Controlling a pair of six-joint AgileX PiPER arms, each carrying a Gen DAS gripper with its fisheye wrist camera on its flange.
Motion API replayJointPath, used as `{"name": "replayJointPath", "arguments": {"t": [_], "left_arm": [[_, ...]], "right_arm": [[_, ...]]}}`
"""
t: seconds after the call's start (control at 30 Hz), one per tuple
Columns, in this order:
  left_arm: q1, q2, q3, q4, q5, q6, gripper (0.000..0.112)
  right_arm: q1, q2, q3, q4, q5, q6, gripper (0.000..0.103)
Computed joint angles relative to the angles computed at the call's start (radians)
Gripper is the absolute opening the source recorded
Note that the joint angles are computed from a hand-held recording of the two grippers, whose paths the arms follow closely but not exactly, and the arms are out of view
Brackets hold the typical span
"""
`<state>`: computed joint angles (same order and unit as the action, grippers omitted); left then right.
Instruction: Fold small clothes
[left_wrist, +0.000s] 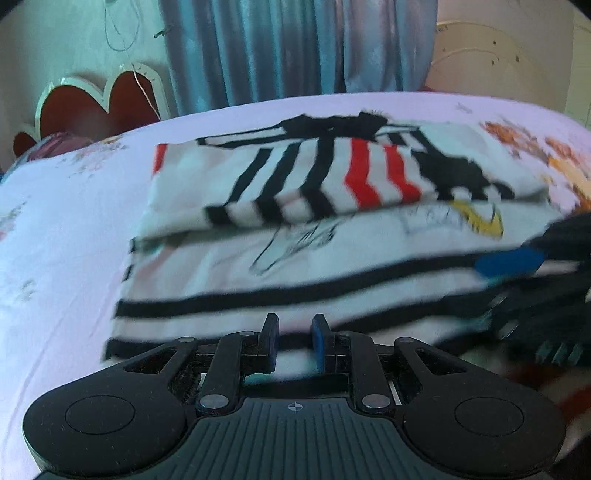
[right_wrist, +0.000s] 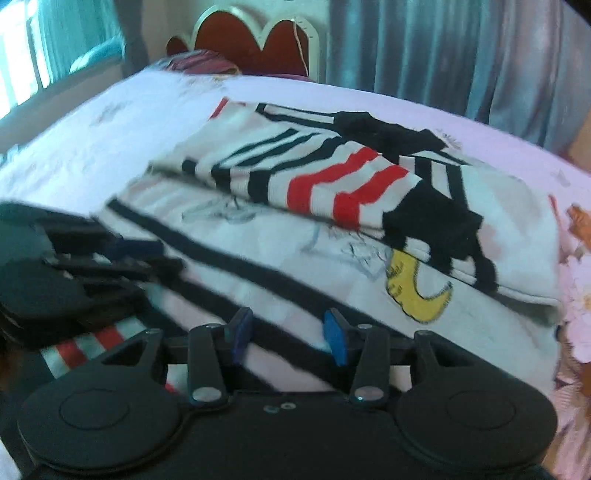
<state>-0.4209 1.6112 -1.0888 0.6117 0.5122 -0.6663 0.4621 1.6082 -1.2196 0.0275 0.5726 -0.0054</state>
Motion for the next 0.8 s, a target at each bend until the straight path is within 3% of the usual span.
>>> {"name": "replayJointPath", "arguments": {"t": [0.1,0.23,0.3,0.53,0.67,0.7,0.8], "left_arm": [[0.034,-0.091,0.111,0.035,-0.018,-0.005,0.02],[0.081,-0.165,0.175,-0.028,-0.026,0.073,0.022],[0.081,-0.174,0.158,-0.077,-0.003,0.11,0.022],[0.049,-0.237,0.184,-0.342,-0.075,0.349,0.022],[0.028,-0.23,0.207,-0.34,-0.044,0.374,0.022],[0.045,-0.251,0.236,-0.362,-0.066,0.401,0.022],[0.099,-0.296,0.273,-0.434,-0.064,0.498,0.023]], "right_arm": [[-0.007,-0.058,0.063,-0.132,0.008,0.107,0.043],[-0.045,-0.136,0.133,-0.17,0.033,0.215,0.045],[-0.017,-0.162,0.139,-0.21,0.058,0.298,0.044],[0.166,-0.194,0.118,-0.296,0.105,0.57,0.044],[0.253,-0.154,0.092,-0.393,0.181,0.677,0.044],[0.262,-0.153,0.103,-0.415,0.203,0.705,0.044],[0.276,-0.21,0.172,-0.466,0.224,0.796,0.047]]}}
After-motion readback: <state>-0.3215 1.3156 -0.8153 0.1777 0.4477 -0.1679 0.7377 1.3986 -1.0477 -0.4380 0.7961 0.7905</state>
